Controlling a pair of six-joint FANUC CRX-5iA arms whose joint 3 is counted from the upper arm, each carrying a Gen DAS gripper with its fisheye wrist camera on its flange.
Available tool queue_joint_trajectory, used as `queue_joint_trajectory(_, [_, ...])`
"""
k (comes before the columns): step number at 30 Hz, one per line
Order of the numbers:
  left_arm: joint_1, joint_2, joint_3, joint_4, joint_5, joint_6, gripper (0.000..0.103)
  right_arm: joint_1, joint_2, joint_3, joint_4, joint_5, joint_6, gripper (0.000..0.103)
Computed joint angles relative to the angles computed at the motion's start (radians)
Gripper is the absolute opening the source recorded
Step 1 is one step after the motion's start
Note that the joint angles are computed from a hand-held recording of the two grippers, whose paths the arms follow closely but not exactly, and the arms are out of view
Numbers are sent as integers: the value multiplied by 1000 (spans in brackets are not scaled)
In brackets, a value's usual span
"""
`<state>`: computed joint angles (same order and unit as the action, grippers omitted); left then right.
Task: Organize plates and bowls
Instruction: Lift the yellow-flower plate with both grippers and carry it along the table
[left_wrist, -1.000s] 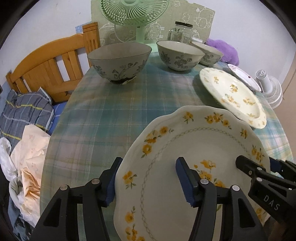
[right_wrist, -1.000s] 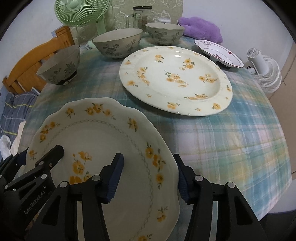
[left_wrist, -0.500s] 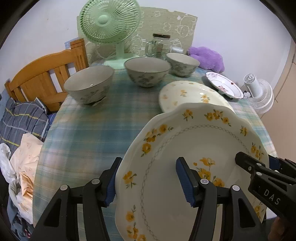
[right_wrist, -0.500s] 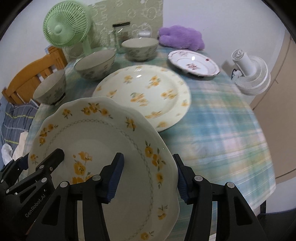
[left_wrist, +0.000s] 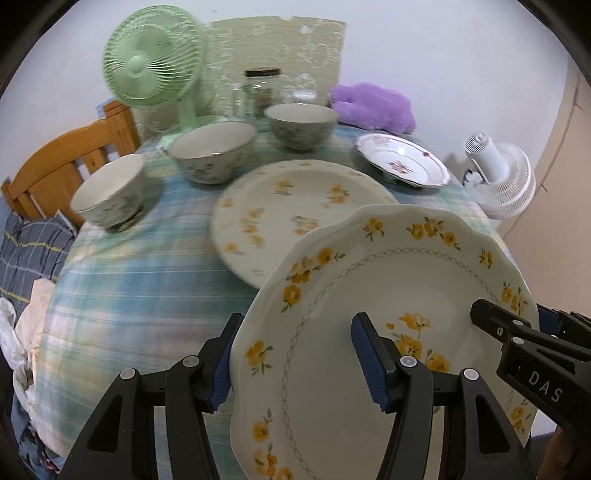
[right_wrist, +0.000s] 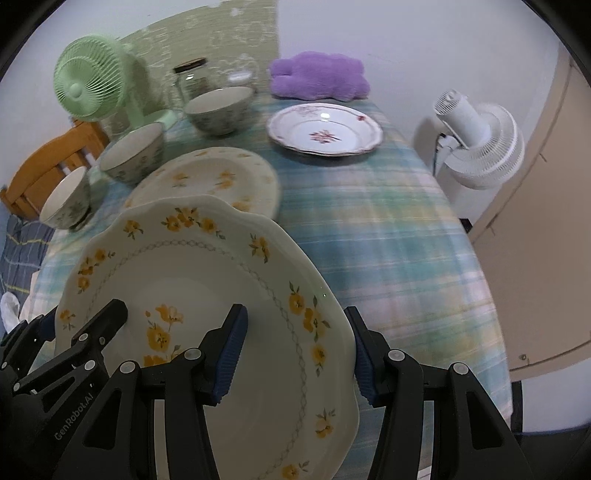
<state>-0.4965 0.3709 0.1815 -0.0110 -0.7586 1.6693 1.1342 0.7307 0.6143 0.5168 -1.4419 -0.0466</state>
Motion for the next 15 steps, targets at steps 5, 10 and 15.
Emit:
queue_joint_trajectory(5, [-50,55,61,5,-22,3,60,-3,-98,-163,-17,36,-73,55])
queue_joint_trajectory(10, [-95,108,116,8,-41,21,60,-13,-174,-287,-35,56,-106,55])
queue_joint_trajectory(15, [-135,168,186,-2,-76,61,60,-32,-241,-401,-52,99,-111,55])
